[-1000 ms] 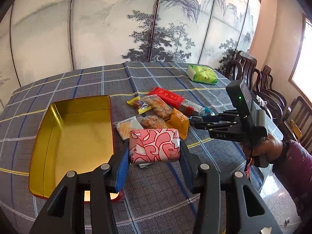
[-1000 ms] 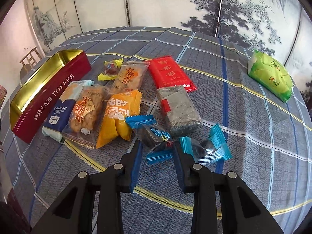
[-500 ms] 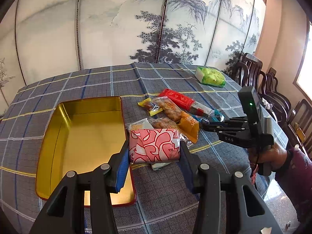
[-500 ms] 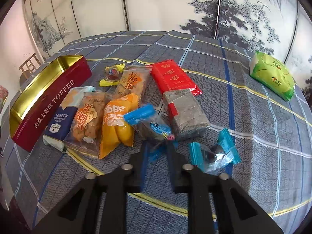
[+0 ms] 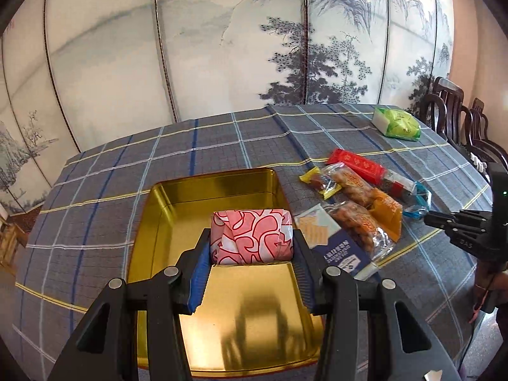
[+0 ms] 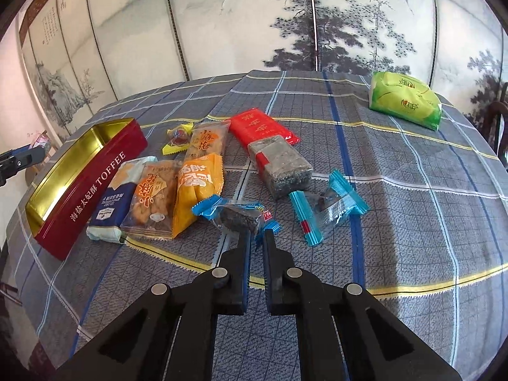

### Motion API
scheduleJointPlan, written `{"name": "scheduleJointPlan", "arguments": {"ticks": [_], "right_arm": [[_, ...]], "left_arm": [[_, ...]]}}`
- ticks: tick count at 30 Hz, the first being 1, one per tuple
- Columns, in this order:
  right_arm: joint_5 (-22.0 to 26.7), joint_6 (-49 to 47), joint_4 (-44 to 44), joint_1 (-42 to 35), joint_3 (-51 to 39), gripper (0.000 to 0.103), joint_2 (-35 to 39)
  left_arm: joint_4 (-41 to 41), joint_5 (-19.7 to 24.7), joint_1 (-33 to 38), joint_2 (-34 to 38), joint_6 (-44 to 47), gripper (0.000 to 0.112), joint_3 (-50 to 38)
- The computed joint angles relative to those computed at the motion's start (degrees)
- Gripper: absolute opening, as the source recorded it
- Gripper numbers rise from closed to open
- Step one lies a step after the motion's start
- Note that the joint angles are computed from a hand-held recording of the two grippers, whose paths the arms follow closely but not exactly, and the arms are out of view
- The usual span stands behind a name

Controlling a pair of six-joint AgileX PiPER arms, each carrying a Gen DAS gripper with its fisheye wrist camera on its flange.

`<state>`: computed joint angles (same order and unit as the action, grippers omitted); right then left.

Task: Organize snacks
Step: 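Carry the pink candy into the gold tin with the left tool while the right tool grasps a blue candy, then carry the blue-wrapped candy into the tin and open the right tool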

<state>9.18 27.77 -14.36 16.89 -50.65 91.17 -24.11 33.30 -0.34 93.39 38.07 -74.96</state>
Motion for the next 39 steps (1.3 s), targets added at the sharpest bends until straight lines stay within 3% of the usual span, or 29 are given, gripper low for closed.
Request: {"name": "scheduleJointPlan", "arguments": {"ticks": [9,15,23,26,30,39], "right_arm": [[-1.2,0.0,0.8,-1.1,0.8,0.008,-0.5],[-1.8,14.9,-12.9,-0.5,1.8,0.008,-1.2],[-1.4,21.8,-19.7,-0.2,2.1,0.007,-1.5],[-1.2,25.2,-22.8,0.0,2.1,0.007,-1.6],[-0.9,30.9,-28.0,0.2,2.4,0.007,-1.8],[0.1,36.5,-32.5,2.2,4.0,0.007,-3.3]], "left_arm": [[6.6,-3.5,1.4,6.0,-3.0,0.043,-3.7],[10.5,-5.6,1.4,9.4,-5.8,0.043,-5.8],[14.8,-7.1,1.5,11.6,-9.6,0.044,-7.0],[16.0,-10.3,1.2,11.0,-10.3,0.047,-5.5],[20.4,-13.5,0.9,9.8,-14.7,0.064,-3.9],[-4.8,-15.9,5.3,-0.7,7.5,0.075,5.1]]}}
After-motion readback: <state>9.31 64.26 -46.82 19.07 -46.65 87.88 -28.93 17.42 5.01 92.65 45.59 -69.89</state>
